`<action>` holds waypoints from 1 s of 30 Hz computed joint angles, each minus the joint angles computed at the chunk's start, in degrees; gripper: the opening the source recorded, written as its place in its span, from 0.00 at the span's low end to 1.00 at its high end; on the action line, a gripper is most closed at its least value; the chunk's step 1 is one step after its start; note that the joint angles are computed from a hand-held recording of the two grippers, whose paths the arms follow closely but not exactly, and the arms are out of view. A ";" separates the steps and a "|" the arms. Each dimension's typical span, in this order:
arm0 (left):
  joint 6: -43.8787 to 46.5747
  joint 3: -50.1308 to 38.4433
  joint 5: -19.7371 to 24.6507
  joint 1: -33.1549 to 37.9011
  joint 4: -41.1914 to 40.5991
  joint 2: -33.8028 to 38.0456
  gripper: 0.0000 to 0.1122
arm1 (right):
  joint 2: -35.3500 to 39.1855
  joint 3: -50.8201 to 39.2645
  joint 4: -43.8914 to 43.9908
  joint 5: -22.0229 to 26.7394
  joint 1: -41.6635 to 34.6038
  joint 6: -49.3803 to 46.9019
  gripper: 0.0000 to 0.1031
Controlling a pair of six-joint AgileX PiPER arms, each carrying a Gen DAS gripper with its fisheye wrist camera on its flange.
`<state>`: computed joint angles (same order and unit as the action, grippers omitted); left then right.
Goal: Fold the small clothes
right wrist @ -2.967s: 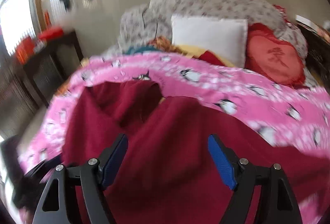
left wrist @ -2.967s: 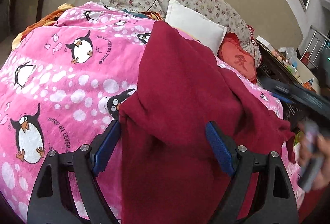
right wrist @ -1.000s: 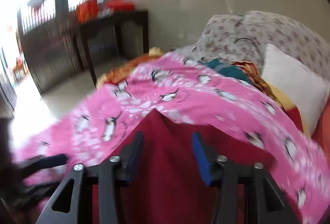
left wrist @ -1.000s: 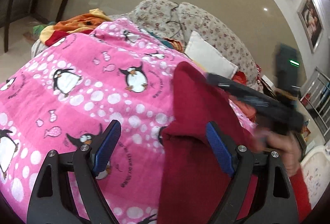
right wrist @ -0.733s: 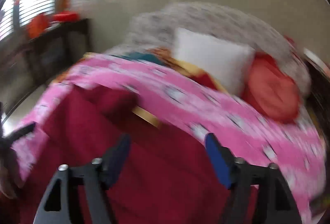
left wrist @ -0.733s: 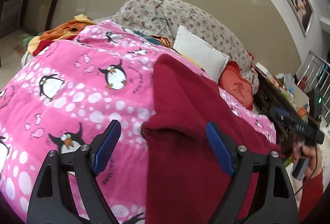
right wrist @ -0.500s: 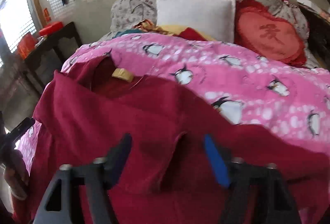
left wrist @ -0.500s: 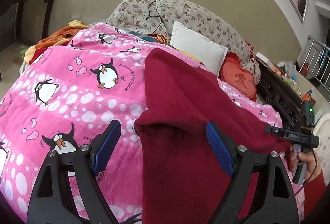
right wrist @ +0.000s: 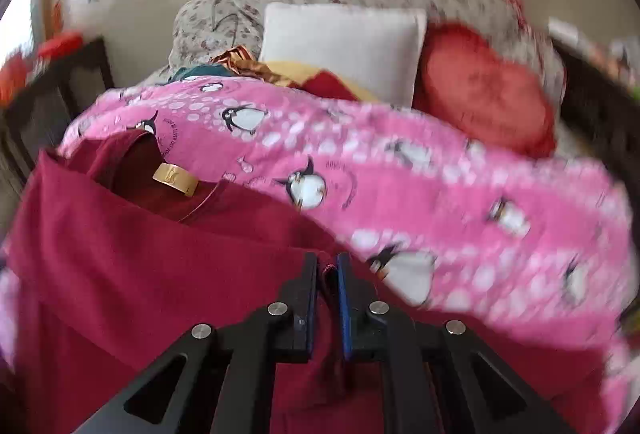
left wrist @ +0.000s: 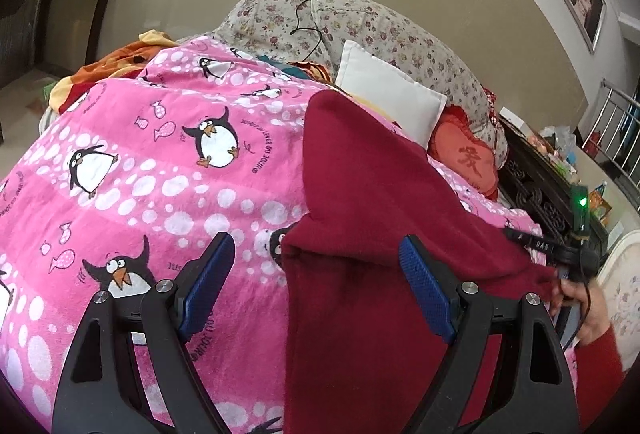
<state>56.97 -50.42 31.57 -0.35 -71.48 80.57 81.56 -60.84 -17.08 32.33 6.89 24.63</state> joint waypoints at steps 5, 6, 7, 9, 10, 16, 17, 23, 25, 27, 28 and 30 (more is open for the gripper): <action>1.22 0.14 1.06 0.86 -1.73 -0.02 0.75 | -12.20 8.26 4.79 -3.58 -3.66 -0.96 0.50; 1.04 0.15 0.76 0.54 -1.29 -0.13 0.75 | -13.44 8.58 6.31 -2.28 -3.75 -2.46 0.50; 0.76 0.14 0.34 0.09 -0.81 -0.23 0.75 | -14.63 9.05 5.97 -0.43 -2.98 -2.36 0.50; 1.25 0.51 -0.46 -0.83 -0.65 -0.78 0.75 | -15.28 10.29 1.25 0.42 0.28 1.58 0.50; 2.07 0.86 -1.24 -1.54 -1.04 -1.23 0.75 | -15.67 11.26 -3.18 0.00 2.86 5.41 0.50; 0.45 0.74 -5.95 -5.90 2.93 -1.07 0.75 | -7.84 8.62 -5.01 -1.84 8.22 6.07 0.50; -0.55 0.35 -5.92 -6.07 3.97 -0.56 0.75 | -3.54 5.41 -5.50 3.12 9.32 5.42 0.50; -0.55 -0.32 -4.74 -4.66 2.10 0.31 0.75 | -3.48 2.18 -12.90 4.19 15.84 15.25 0.50; -1.11 -0.90 -4.88 -4.50 2.03 0.90 0.75 | -1.22 -1.14 -7.66 0.30 17.54 11.37 0.50; -3.64 -1.70 -5.95 -4.95 4.13 1.75 0.75 | 2.81 -5.11 -6.85 -1.28 20.30 10.21 0.50; -6.04 -2.22 -6.59 -5.24 6.35 2.24 0.75 | 4.97 -7.17 -8.01 -1.58 21.84 10.96 0.50; -13.50 -3.59 -7.24 -5.63 13.51 3.78 0.75 | 11.20 -12.82 -10.06 -1.32 24.64 12.10 0.50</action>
